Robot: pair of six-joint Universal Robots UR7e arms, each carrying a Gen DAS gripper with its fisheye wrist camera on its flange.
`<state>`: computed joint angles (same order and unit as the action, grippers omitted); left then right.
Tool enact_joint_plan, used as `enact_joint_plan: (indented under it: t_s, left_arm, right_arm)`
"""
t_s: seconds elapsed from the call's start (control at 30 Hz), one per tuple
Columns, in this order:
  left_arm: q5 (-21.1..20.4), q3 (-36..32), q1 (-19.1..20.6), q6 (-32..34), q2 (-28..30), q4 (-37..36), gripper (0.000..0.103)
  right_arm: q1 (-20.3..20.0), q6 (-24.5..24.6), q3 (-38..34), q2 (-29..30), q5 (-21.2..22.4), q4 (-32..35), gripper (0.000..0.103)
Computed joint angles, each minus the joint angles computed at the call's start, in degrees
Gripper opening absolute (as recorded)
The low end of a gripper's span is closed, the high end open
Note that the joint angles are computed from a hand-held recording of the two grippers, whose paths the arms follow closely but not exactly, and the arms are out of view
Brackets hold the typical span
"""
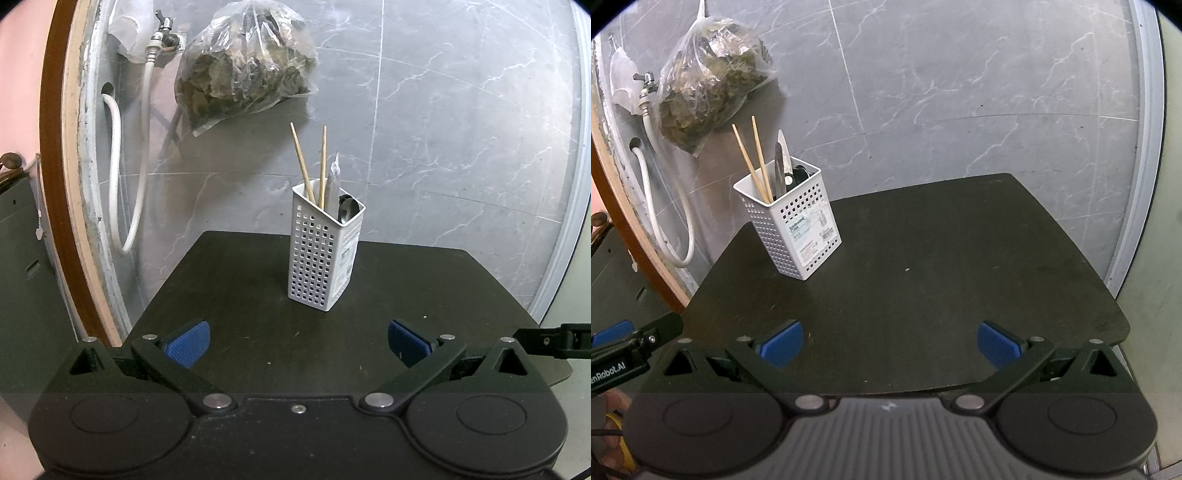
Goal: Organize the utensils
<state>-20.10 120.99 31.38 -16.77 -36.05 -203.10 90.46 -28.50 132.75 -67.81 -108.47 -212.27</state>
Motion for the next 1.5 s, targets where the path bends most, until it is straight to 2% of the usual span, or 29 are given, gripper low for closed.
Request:
enact_joint_plan:
  t_s: [0.5, 0.87, 1.5]
  left_arm:
    - [0.83, -0.46, -0.33, -1.76, 0.36, 0.96, 0.102]
    - [0.42, 0.11, 0.03, -6.18, -1.06, 5.32, 0.102]
    - [0.39, -0.19, 0.18, -6.10, -0.95, 5.45, 0.102]
  right_arm:
    - [-0.21, -0.15, 0.01, -0.19, 0.28, 0.20, 0.103]
    - [-0.15, -0.10, -0.04, -0.23, 0.19, 0.39, 0.103]
    - [-0.05, -0.01, -0.20, 0.01, 0.07, 0.33, 0.103]
